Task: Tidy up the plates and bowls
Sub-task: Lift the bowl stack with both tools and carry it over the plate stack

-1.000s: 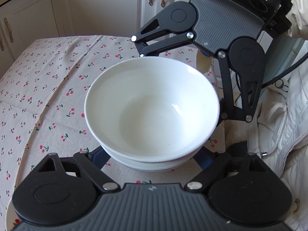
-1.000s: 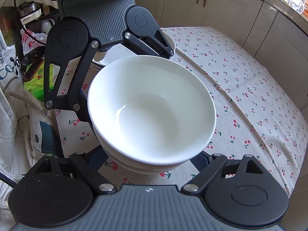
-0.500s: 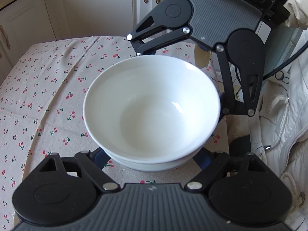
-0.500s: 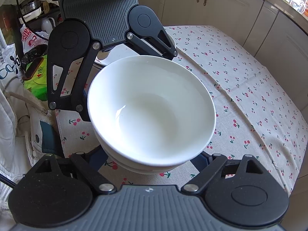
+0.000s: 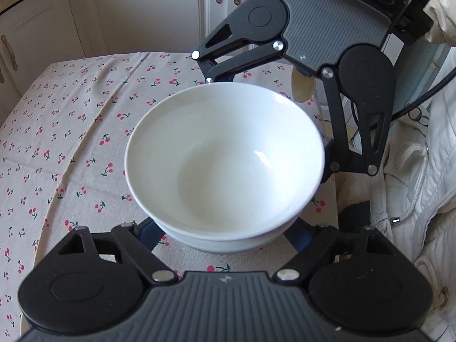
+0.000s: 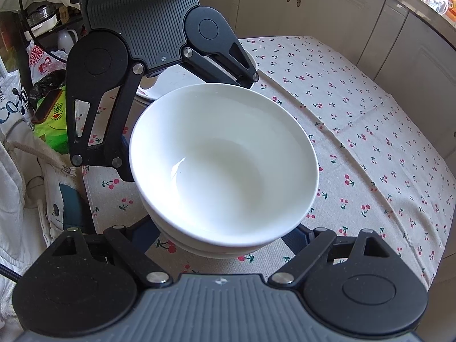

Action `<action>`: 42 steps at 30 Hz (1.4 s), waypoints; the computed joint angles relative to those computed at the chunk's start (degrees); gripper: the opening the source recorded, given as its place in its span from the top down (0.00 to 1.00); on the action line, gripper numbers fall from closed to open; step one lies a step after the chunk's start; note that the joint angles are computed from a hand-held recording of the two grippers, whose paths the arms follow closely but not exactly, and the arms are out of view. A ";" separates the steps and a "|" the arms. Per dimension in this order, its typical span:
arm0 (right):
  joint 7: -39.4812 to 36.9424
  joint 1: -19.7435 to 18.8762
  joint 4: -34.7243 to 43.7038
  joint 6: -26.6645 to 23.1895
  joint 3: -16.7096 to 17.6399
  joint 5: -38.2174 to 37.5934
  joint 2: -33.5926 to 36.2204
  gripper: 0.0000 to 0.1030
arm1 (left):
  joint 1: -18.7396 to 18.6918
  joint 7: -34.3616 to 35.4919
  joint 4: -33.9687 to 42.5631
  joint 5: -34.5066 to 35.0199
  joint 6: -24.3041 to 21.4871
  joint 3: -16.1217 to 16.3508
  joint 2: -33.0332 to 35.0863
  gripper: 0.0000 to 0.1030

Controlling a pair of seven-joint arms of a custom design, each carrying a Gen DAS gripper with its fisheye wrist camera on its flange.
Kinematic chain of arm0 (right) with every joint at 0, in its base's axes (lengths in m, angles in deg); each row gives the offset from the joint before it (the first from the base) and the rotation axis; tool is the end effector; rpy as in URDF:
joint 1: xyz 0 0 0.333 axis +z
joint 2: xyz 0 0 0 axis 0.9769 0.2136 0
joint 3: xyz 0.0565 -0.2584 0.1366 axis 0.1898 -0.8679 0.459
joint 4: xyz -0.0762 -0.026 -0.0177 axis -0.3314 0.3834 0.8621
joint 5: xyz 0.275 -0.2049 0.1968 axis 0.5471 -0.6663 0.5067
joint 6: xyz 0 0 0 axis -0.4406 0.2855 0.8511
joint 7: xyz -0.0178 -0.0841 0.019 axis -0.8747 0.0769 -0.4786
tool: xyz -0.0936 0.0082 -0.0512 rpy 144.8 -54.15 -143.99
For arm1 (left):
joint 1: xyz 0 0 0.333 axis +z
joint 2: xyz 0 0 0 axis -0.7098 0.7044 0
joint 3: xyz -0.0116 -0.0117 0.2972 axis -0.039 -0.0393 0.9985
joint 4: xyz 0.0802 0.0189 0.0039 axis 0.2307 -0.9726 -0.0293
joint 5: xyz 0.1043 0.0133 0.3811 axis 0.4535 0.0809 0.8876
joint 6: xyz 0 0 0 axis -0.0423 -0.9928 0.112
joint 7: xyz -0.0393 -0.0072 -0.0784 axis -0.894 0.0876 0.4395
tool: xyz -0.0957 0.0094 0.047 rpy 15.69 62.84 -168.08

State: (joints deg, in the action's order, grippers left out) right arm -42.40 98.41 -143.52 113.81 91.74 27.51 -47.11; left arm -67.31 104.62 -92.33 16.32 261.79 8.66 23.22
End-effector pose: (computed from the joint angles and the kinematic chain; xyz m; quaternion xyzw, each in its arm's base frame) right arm 0.4978 0.3409 0.3071 -0.9647 0.0459 -0.0470 0.2550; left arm 0.4368 -0.4277 0.2952 -0.2816 0.9185 -0.2669 0.0765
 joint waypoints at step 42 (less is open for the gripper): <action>1.62 8.61 20.19 -0.90 2.69 -14.55 11.72 0.10 | 1.54 -63.08 -23.18 55.78 1.80 9.92 -26.41 0.16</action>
State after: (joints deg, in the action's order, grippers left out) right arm -40.79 107.02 -123.33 112.91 94.43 12.96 -35.38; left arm -65.77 41.53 -115.51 72.10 263.58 18.57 -3.19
